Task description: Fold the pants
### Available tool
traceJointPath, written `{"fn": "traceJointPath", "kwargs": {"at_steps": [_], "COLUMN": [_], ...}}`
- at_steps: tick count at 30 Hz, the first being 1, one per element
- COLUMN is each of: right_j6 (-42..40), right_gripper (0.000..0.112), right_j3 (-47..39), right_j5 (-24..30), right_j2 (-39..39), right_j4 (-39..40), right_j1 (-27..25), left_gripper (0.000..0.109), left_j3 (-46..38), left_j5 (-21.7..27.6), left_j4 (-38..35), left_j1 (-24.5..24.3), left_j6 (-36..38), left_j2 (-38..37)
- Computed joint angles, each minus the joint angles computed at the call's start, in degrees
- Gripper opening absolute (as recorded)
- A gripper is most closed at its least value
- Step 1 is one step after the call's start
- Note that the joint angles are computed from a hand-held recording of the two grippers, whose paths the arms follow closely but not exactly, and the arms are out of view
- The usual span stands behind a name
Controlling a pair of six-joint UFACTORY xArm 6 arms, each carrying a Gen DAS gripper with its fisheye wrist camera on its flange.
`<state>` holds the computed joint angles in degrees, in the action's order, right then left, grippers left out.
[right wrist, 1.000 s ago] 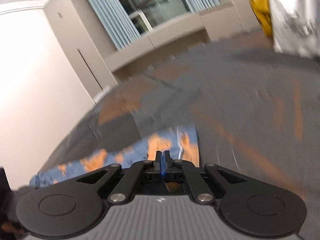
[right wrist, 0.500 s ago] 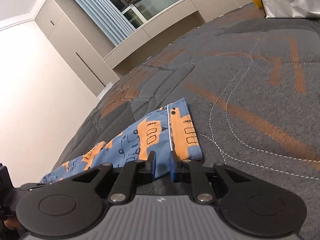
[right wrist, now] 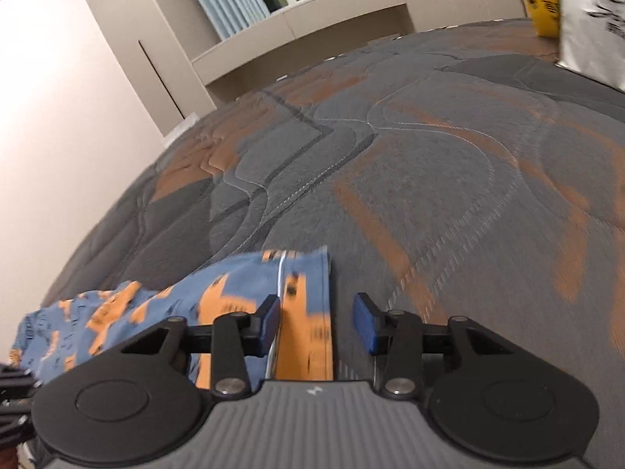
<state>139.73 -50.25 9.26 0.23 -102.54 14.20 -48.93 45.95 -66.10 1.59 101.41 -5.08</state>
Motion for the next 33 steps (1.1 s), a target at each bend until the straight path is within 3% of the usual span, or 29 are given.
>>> {"fn": "traceJointPath", "kwargs": {"at_steps": [1, 2, 9, 12, 17, 22, 25, 26, 27, 29, 31, 33], "right_j6": [-2.24, -4.04, -11.33, -15.47, -32.57, -41.28, -36.53, -32.44, -27.10, -18.65, -14.25, -7.82], "right_gripper": [0.013, 0.005, 0.004, 0.005, 0.005, 0.005, 0.015, 0.025, 0.045, 0.062, 0.065, 0.072], "right_j3": [-1.24, -1.78, -4.53, -7.13, -9.47, -8.38, -7.79, -7.38, -6.64, -3.89, 0.29, 3.21], "right_j5": [-0.38, -0.03, 3.76, 2.68, -0.22, -1.70, -1.04, -0.40, 0.43, 3.36, 7.18, 7.29], "right_j2": [1.00, 1.46, -1.58, -1.37, 2.79, 6.85, 7.07, 6.35, 5.19, 1.93, -1.81, -4.28], "right_j4": [1.80, 3.66, 5.35, 7.47, 23.24, 33.12, 27.13, 22.68, 17.27, 9.12, 5.56, 1.60], "right_j1": [-0.64, -0.63, 2.79, 3.15, 2.73, 1.65, 1.82, 2.02, 2.31, 3.64, 5.65, 6.55], "left_gripper": [0.000, 0.000, 0.000, 0.000, 0.000, 0.002, 0.027, 0.036, 0.046, 0.059, 0.061, 0.061], "left_j3": [-0.06, -0.08, -1.09, -0.78, 1.54, 1.91, -1.37, -2.88, -4.30, -7.14, -9.95, -13.93], "left_j5": [0.03, 0.07, 0.23, 2.20, 4.88, 5.50, 9.80, 11.52, 12.83, 14.50, 14.01, 12.48], "left_j4": [-0.20, -0.49, -4.59, -4.54, -0.59, 6.73, 9.07, 8.82, 8.10, 5.42, 3.39, 2.65], "left_j1": [0.08, 0.20, 3.33, 6.10, 7.95, 5.89, 6.59, 7.00, 7.30, 7.33, 5.49, 2.25], "left_j6": [-0.01, 0.07, 1.27, 1.25, 2.12, 0.01, -3.91, -5.50, -6.89, -9.18, -10.57, -12.40], "left_j2": [-0.05, -0.15, -2.01, -4.09, -6.38, -4.26, -2.19, -1.44, -0.64, 0.90, 2.37, 5.64]}}
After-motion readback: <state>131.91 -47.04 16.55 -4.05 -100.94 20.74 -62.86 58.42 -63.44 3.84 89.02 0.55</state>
